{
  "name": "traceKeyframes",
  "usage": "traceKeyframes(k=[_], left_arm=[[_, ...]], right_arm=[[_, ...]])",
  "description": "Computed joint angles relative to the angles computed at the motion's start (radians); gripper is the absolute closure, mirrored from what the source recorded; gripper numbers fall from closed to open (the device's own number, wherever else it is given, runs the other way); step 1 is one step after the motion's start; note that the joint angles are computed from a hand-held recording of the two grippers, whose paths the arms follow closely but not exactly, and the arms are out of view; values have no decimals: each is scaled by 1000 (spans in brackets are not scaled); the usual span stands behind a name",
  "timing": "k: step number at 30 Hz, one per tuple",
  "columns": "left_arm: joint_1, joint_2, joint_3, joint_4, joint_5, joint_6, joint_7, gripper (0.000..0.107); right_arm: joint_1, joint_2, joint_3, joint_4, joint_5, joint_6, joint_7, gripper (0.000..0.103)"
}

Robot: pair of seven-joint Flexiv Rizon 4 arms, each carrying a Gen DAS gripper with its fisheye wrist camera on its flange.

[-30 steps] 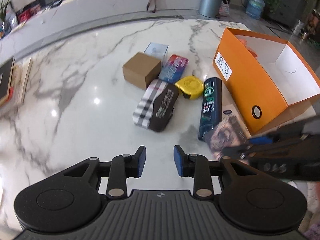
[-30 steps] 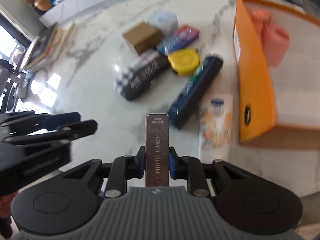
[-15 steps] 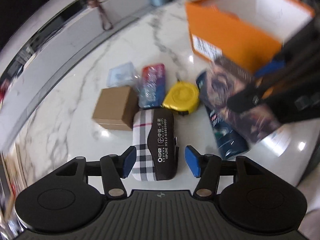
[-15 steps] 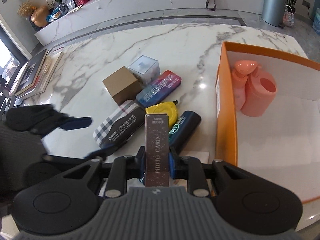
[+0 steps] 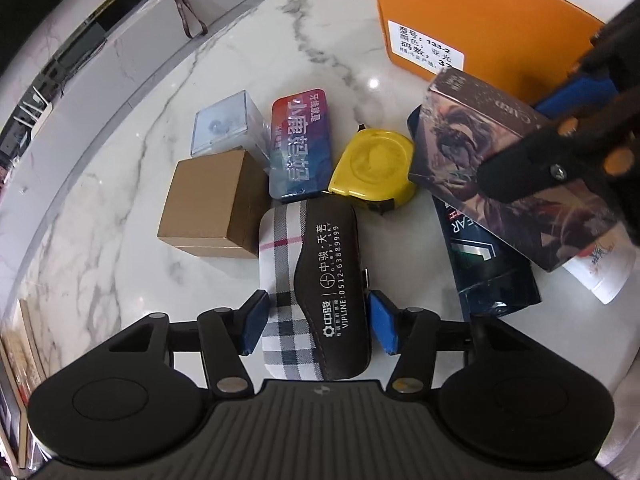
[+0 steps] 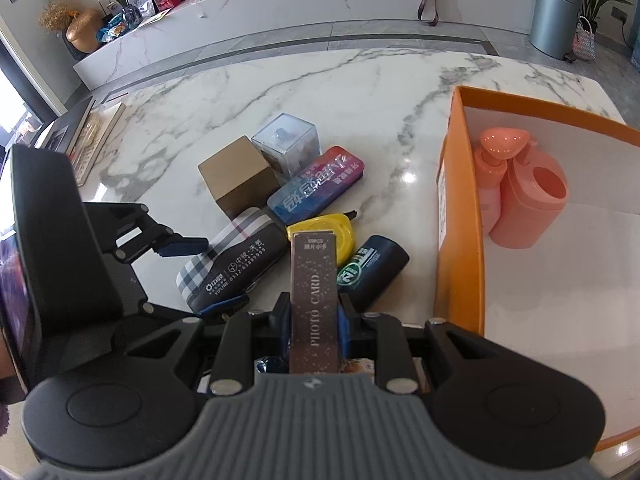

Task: Organize rigid objects
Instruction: 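Grasp the photo card box with the right tool while the left tool grasps the plaid case, then lift the plaid case and photo card box and carry both over the orange box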

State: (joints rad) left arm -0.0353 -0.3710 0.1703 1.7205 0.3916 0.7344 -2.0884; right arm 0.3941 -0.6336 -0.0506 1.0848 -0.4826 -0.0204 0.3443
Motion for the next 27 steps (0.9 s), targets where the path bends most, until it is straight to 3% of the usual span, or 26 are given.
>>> traceKeyframes(k=[9,17,27], left_arm=[[-34,36,-4,9,11,-63,-135,65],[-51,147,-17,99,38,-18,-390,87],[-47,256,-61,228,37,92,-697,91]], right_arm=[[7,1,4,2,0,9,8,80],[26,-26,-4,-51,-15,-10,-15,80],[41,-39,-4,-46,-16,99,-1,80]])
